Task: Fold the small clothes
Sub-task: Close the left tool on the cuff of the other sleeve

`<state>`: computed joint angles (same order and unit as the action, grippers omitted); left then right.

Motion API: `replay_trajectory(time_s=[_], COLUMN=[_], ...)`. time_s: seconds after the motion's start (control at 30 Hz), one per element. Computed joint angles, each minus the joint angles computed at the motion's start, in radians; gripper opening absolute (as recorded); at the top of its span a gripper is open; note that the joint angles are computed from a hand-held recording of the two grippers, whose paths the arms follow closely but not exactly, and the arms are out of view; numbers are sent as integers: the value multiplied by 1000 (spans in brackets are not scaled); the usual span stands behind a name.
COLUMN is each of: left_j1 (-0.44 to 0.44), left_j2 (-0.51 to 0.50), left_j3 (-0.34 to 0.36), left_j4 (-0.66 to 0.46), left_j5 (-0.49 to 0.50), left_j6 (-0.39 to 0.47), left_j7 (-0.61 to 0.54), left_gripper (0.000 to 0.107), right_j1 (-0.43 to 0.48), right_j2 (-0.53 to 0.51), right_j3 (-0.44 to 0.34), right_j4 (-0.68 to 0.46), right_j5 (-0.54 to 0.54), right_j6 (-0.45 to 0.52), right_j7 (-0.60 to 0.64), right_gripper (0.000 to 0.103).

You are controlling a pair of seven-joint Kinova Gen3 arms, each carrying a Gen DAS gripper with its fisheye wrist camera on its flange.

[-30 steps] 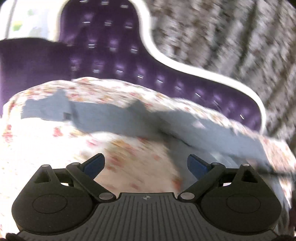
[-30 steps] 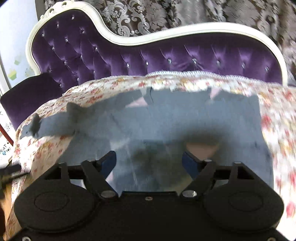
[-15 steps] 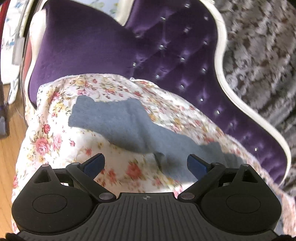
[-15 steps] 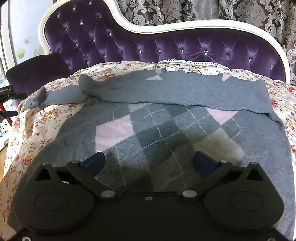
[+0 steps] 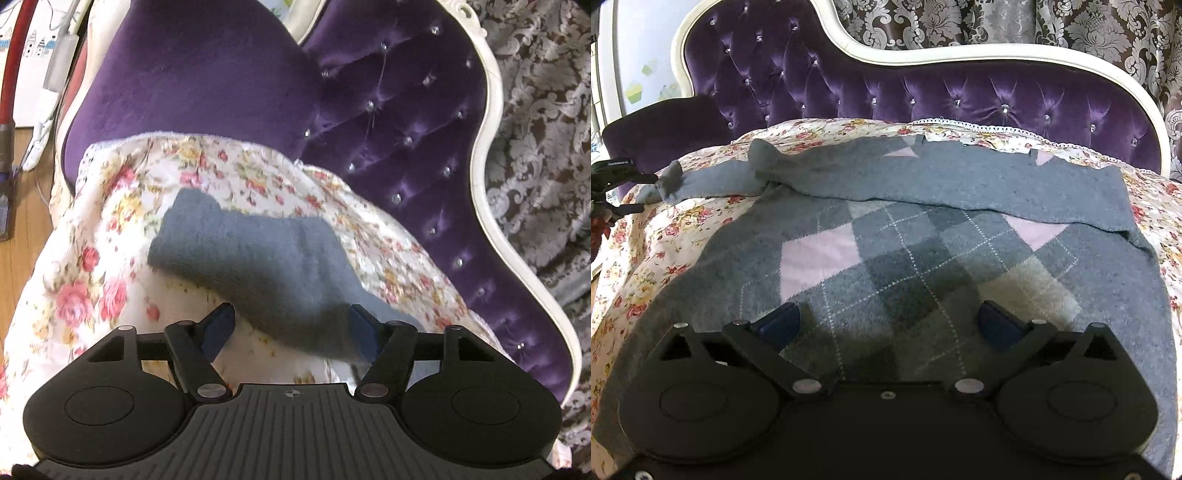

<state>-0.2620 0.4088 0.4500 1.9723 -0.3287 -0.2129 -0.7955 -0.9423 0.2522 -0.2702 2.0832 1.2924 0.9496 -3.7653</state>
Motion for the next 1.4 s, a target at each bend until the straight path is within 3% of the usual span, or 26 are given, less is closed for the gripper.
replay_trajectory(time_s=[0.13, 0.2, 0.27, 0.4, 0.5, 0.6, 0.9, 1.07, 1.23, 1.4], left_j1=[30, 10, 0, 35, 46, 107, 41, -76, -120, -105], left_j2=[15, 31, 43, 43, 42, 17, -61, -95, -122, -111], left_j3=[-33, -15, -13, -51, -61, -123, -78, 61, 204, 337], left_j4=[-33, -34, -36, -77, -79, -79, -56, -81, -168, -279], left_j5=[18, 20, 26, 71, 97, 148, 148, 76, 43, 50], left_j6=[1, -29, -50, 26, 34, 63, 68, 103, 180, 231], left_j7=[-24, -9, 23, 62, 37, -1, -101, -95, -180, -288], left_gripper=[66, 65, 55, 13, 4, 4, 4, 4, 4, 4], right_j1=[0, -2, -4, -8, -12, -18, -18, -19, -11, 3], right_j2=[3, 6, 8, 10, 14, 20, 24, 25, 6, -15], right_j3=[0, 0, 1, 4, 5, 6, 10, 13, 12, 3], right_j4=[-4, -9, -13, -17, -18, -18, -28, -32, -6, 31], right_j5=[-5, -11, -16, -20, -19, -14, -29, -34, -8, 41], right_j6=[3, 6, 9, 11, 17, 26, 26, 25, 1, -25], right_j7=[12, 25, 35, 40, 40, 38, 65, 72, 26, -56], right_gripper=[103, 103, 103, 103, 103, 103, 103, 103, 103, 103])
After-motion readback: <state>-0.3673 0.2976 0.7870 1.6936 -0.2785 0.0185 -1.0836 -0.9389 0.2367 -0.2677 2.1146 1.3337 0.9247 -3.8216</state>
